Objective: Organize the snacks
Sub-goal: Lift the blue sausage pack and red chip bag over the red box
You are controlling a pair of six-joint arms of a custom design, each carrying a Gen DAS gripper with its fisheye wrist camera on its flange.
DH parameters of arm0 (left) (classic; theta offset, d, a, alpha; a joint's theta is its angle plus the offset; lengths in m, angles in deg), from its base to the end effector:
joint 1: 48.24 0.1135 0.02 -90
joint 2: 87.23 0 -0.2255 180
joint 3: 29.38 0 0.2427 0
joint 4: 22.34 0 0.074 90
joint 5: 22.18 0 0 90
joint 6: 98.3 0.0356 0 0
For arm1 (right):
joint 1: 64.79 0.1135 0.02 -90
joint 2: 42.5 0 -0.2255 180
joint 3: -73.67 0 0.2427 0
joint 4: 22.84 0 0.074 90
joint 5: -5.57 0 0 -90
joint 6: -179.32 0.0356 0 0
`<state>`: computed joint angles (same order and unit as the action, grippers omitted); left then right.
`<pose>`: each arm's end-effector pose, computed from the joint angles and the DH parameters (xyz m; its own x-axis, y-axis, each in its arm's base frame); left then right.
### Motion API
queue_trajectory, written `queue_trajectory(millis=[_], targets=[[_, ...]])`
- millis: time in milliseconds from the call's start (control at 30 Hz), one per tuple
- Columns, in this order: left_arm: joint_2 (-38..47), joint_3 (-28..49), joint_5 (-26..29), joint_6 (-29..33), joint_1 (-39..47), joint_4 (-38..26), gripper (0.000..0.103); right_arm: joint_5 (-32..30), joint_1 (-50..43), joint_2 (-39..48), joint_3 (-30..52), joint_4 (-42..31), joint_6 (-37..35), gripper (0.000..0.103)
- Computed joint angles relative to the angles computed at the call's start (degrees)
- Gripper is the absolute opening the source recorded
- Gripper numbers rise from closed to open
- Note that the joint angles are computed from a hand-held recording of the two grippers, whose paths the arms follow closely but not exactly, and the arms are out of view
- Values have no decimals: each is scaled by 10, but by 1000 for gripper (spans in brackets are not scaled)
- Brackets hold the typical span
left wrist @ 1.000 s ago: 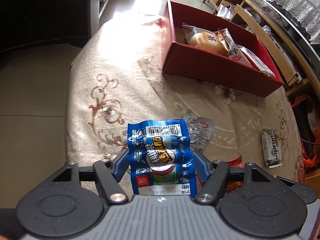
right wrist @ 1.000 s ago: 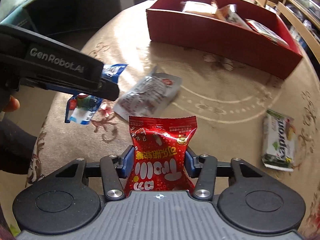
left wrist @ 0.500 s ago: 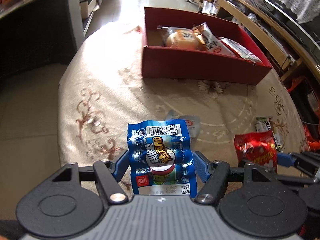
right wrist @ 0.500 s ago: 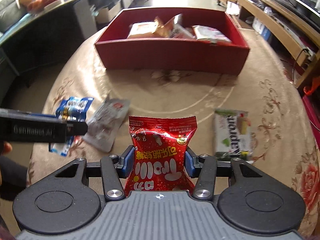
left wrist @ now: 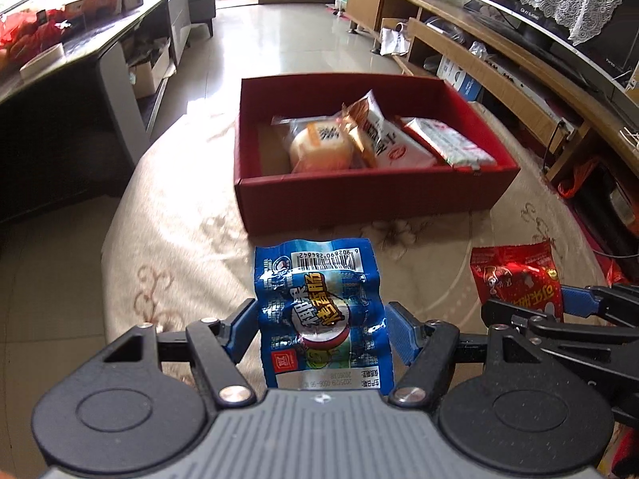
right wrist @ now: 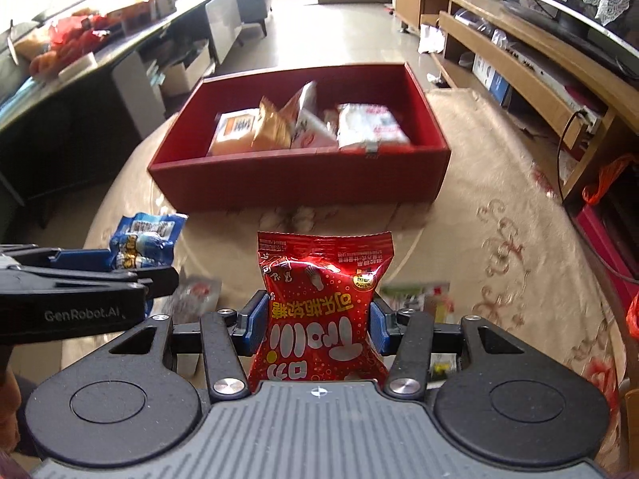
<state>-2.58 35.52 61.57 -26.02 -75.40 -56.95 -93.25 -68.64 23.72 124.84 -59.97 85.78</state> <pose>0.2608 -0.1294 0.1671 -0.8097 0.0754 -0.5820 0.1584 0.9830 -0.0931 0.2302 -0.0100 0.1706 -0.7850 -0.0083 -0.6195 -0.0761 0.9936 0.0830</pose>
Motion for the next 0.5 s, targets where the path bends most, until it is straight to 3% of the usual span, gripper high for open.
queue_trajectory(millis=[500], targets=[[104, 141, -14, 13, 12, 1, 63, -5, -3, 107, 112, 39, 23, 58]])
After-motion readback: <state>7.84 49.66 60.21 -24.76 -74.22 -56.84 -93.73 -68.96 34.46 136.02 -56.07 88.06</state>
